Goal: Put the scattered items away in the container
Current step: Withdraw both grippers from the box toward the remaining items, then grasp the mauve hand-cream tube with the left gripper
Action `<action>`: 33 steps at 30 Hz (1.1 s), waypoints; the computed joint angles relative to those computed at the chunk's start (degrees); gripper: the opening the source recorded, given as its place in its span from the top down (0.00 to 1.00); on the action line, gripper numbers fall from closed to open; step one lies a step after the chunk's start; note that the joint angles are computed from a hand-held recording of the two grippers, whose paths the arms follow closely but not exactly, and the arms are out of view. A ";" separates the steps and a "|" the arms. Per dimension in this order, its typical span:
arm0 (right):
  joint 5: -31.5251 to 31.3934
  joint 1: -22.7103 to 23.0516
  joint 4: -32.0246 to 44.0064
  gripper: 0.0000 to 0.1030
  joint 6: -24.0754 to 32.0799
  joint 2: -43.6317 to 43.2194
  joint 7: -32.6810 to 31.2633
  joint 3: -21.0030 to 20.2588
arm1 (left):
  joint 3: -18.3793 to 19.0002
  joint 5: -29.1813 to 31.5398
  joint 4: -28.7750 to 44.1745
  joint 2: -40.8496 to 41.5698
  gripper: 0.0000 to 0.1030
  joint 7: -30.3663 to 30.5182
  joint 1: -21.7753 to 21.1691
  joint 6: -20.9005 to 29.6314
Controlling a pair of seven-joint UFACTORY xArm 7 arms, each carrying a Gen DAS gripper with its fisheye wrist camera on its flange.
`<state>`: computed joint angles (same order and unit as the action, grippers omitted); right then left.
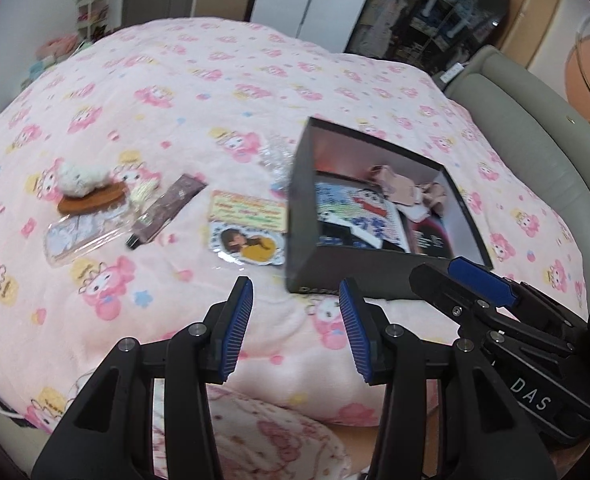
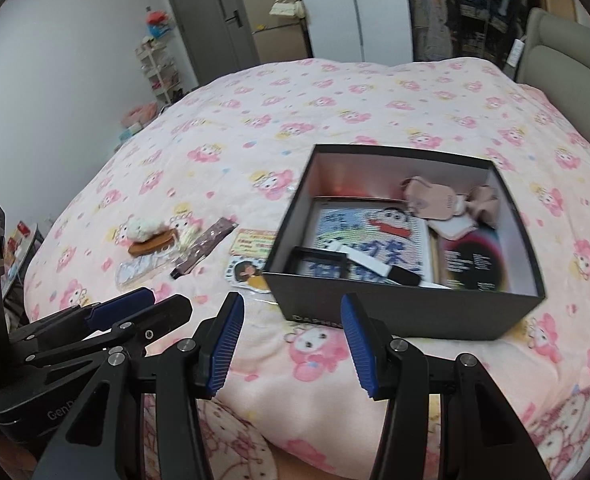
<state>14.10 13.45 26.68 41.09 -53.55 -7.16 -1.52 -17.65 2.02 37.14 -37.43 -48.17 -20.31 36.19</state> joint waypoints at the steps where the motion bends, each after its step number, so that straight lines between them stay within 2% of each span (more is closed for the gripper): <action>1: 0.22 0.52 0.18 0.55 -0.40 0.84 0.08 0.39 | 0.42 -0.19 -0.60 -0.24 0.56 -0.02 0.07 -0.03; 9: 1.68 4.80 2.28 0.55 -4.99 10.90 0.20 2.47 | 4.15 -3.05 -6.68 -1.68 0.56 -0.43 1.21 -2.39; 16: 5.19 7.67 5.26 0.55 -10.38 21.31 -3.70 0.88 | 6.74 -4.77 -8.73 2.08 0.56 0.66 3.33 -7.69; 18: 5.10 7.30 6.44 0.54 -11.90 23.83 -4.12 1.55 | 6.94 -4.37 -8.98 3.03 0.56 0.28 4.95 -8.72; 24: 0.23 3.55 10.64 0.49 -12.45 29.49 0.76 5.64 | 8.50 -3.72 -10.38 4.19 0.55 -1.65 10.24 -10.43; 26: 0.27 3.33 10.94 0.49 -12.70 29.57 2.16 5.55 | 9.12 -3.36 -10.78 4.52 0.55 -2.54 12.03 -10.21; 29: 3.41 5.62 9.49 0.49 -15.69 26.79 -0.22 3.54 | 12.15 -5.75 -12.12 5.26 0.55 -1.93 12.05 -11.40; 31: 2.63 5.46 9.34 0.49 -17.39 25.69 0.88 4.51 | 15.48 -9.69 -12.69 6.58 0.55 0.60 9.81 -12.52; 33: 5.89 10.08 11.65 0.49 -16.90 27.69 -3.85 1.51 | 19.92 -15.79 -12.55 8.85 0.55 5.20 6.03 -14.31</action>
